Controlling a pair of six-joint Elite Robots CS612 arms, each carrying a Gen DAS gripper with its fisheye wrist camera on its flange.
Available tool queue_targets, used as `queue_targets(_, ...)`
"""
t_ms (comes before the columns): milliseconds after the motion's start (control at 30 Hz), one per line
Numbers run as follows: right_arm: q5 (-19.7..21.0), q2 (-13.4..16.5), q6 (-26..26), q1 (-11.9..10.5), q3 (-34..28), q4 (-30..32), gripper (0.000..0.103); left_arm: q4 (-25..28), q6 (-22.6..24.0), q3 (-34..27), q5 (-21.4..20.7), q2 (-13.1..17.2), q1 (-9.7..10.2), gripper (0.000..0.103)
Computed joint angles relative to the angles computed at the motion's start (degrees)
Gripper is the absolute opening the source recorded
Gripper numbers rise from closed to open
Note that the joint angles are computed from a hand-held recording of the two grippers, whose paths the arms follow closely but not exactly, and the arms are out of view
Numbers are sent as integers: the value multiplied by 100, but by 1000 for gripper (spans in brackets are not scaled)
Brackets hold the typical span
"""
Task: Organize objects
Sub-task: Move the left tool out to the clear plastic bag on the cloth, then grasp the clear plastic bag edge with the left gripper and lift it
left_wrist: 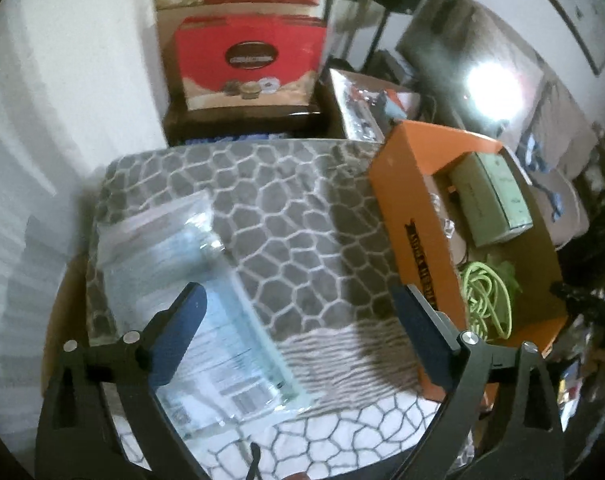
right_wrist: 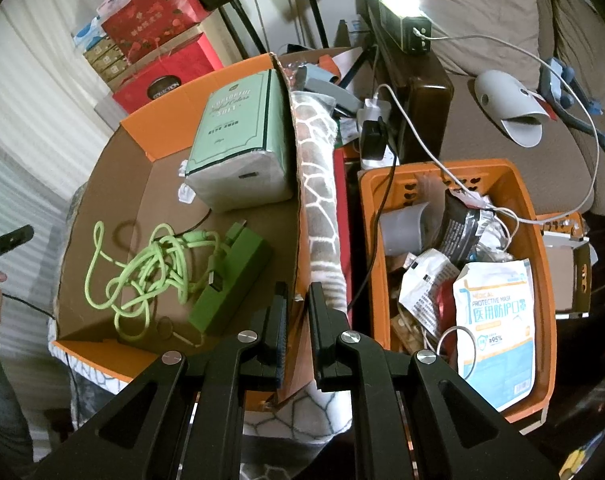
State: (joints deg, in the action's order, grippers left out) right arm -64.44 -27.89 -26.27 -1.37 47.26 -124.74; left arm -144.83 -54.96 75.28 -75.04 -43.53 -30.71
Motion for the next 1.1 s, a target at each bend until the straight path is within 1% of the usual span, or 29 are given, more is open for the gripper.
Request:
queue_targets(233, -28, -22, -17, -1, 56, -39, 9, -322, -455, 744, 35, -366, 83, 96)
queue_targets(333, -41, -39, -18, 1, 93, -64, 9, -298, -660, 1043, 97, -492, 127, 96)
queue_targets(500, -44, -48, -17, 1, 112, -68, 9, -384, -1016, 1526, -192, -627, 252, 96)
queue_targets(600, -49, -47, -15, 2, 111, -75, 9, -299, -1213, 1710, -220, -668, 285, 96)
queue_targets(700, -79, -62, 7, 3, 150, -102, 9, -603, -1336, 1900, -426, -665, 326, 96)
queue_targets(833, -151, -67, 41, 16, 155, -110, 9, -919, -1436, 2063, -516, -644, 352, 96)
queue_targets(1000, -213, -58, 95, 35, 130, -96, 9, -2080, -1552, 2293, -912, -514, 439, 96)
queue_targets(1100, -237, -52, 132, 42, 118, -81, 9, -2633, -1563, 2356, -1091, -410, 486, 96)
